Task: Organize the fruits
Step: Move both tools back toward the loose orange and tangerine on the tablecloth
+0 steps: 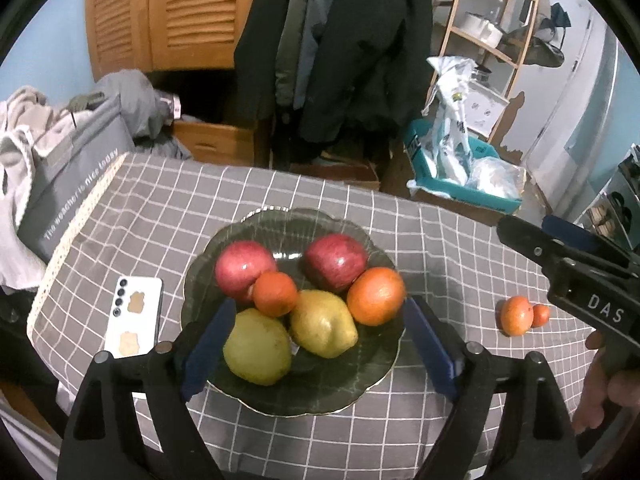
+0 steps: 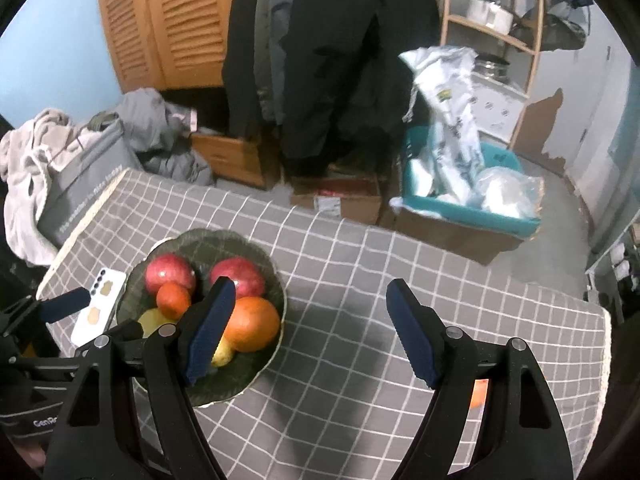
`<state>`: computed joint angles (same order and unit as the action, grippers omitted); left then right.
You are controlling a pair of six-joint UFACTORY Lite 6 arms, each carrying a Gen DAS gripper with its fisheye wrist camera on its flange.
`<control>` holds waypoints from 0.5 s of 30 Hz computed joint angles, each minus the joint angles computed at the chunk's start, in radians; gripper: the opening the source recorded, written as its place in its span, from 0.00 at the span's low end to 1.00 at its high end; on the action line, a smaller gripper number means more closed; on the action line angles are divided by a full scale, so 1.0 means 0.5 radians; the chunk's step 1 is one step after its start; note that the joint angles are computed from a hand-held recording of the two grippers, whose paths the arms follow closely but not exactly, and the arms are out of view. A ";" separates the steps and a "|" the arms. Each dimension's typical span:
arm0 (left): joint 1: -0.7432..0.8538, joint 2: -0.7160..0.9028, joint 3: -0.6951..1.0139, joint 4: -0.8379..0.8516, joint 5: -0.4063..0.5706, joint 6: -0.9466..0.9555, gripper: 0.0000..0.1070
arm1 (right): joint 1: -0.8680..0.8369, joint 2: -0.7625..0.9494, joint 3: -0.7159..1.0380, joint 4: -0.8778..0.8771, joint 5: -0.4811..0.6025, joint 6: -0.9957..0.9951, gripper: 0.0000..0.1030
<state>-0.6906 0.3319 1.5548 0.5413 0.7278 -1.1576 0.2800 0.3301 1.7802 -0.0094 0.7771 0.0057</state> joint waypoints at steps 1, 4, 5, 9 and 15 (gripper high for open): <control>-0.011 0.003 0.021 0.012 0.013 -0.004 0.82 | -0.004 -0.021 -0.002 -0.014 0.003 0.004 0.76; -0.047 0.009 0.083 0.046 0.061 -0.019 0.82 | -0.025 -0.103 -0.028 -0.041 0.005 -0.001 0.76; -0.061 0.012 0.109 0.051 0.071 -0.020 0.82 | -0.037 -0.134 -0.040 -0.040 0.004 -0.007 0.76; -0.111 0.046 0.214 0.069 0.119 -0.016 0.82 | -0.105 -0.237 -0.066 -0.005 0.021 -0.054 0.76; -0.192 0.141 0.425 0.092 0.213 -0.004 0.83 | -0.211 -0.363 -0.090 -0.006 0.050 -0.103 0.77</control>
<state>-0.7866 0.4026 1.7672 0.5872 0.8341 -1.1594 0.1744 0.1485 1.7354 -0.0123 0.8019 -0.0460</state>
